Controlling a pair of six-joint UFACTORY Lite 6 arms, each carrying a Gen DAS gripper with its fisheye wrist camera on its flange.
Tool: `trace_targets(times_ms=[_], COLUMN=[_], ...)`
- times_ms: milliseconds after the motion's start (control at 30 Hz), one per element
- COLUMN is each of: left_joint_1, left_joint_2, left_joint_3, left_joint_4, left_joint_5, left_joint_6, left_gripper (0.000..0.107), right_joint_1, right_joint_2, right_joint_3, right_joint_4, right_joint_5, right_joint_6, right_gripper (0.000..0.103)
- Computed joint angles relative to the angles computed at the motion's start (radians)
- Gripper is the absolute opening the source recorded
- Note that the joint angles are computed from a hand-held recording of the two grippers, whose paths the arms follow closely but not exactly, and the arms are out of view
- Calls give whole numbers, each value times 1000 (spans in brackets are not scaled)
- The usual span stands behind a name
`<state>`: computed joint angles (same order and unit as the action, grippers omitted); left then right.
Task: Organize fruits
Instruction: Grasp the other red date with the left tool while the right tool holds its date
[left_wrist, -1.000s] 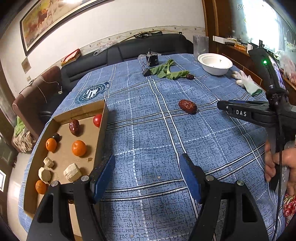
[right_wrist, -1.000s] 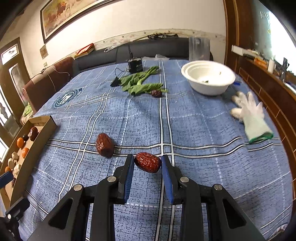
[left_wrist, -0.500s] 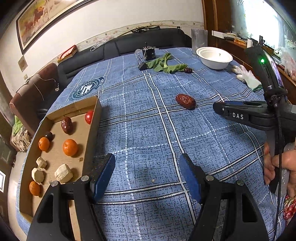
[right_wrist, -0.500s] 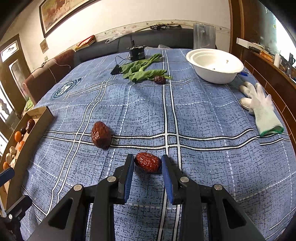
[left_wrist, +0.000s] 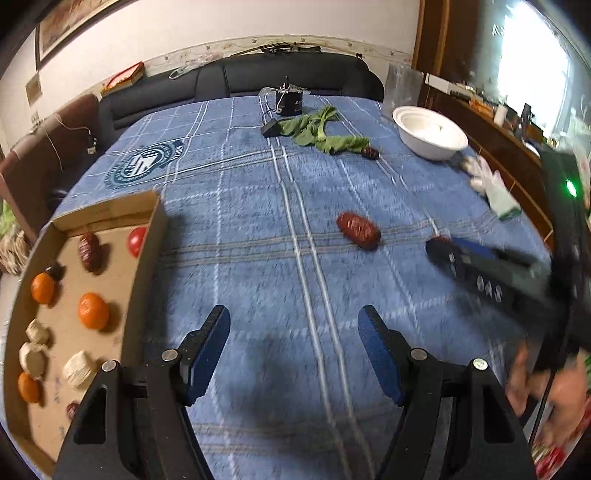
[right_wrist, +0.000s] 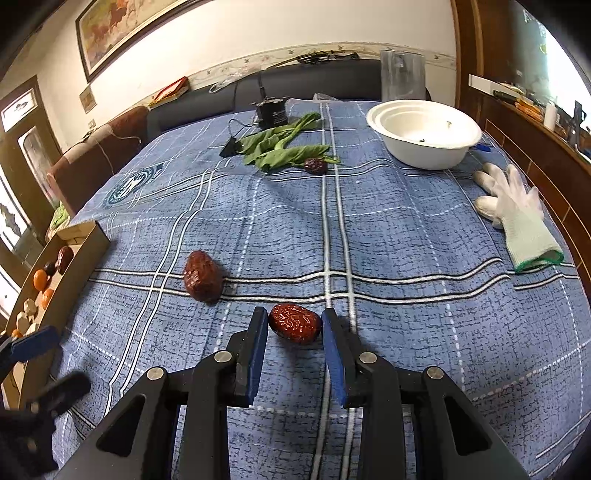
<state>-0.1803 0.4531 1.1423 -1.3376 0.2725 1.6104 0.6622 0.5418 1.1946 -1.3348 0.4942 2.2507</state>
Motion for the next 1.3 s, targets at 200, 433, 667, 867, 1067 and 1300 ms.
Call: trace_targets(times_ms=[200, 433, 667, 867, 1067, 1300], left_joint_1=[-47, -67, -113, -127, -88, -75], left_joint_2=[208, 465, 497, 493, 511, 495], left_joint_3=[257, 606, 631, 614, 634, 609], left_joint_4=[181, 302, 275, 256, 218, 200], left_joint_5=[65, 213, 182, 205, 277, 293], left_joint_6=[-286, -546, -469, -366, -326, -303], left_gripper=[71, 68, 62, 33, 33, 33], right_joint_1=[-24, -51, -54, -47, -25, -11], right_joint_2=[-58, -86, -79, -57, -32, -19], right_joint_3=[-74, -125, -118, -91, -59, -42], right_joint_4=[-26, -80, -79, -38, 5, 13], right_joint_5=[-8, -53, -64, -53, -11, 9], right_joint_6=[65, 153, 149, 99, 39, 20], right_gripper=[32, 32, 32, 33, 32, 32])
